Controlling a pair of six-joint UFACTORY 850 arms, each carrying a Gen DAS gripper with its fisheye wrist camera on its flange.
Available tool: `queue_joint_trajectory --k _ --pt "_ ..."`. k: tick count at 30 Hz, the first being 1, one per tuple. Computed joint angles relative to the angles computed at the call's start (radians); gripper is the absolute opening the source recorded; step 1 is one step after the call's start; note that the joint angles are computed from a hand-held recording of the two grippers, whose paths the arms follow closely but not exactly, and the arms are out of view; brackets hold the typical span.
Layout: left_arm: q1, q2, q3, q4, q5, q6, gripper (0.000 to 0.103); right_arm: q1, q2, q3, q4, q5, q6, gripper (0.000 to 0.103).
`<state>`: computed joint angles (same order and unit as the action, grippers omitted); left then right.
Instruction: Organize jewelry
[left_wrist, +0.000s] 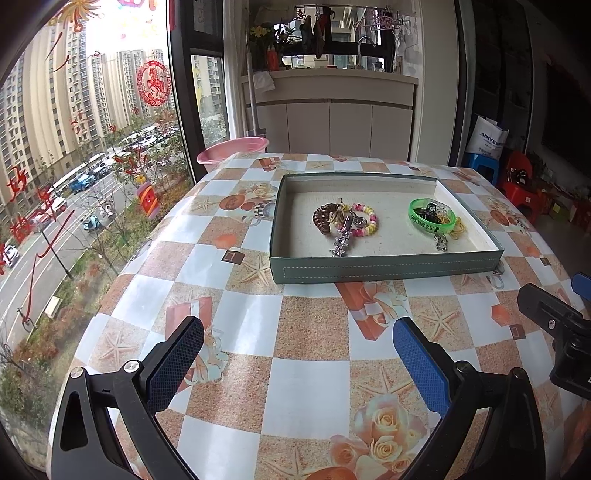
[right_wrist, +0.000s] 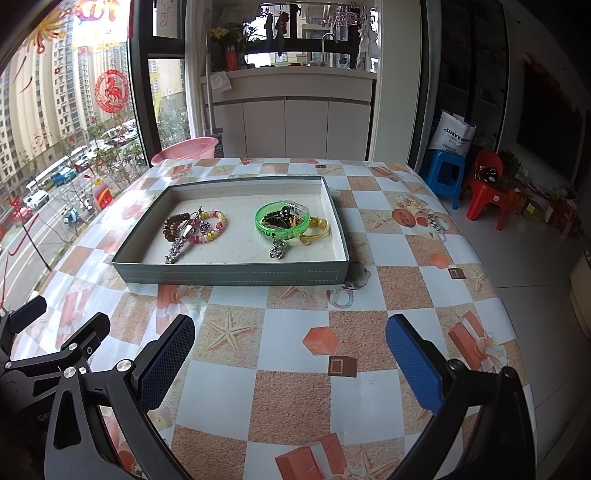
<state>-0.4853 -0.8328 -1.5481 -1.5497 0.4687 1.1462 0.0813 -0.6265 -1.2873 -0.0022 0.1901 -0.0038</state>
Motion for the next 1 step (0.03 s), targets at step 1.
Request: queue_joint_trajectory --k 1 --pt "0.0 0.0 0.0 0.0 -0.002 0.001 0.103 0.0 0.0 0.0 0.0 0.0 0.0 0.103"
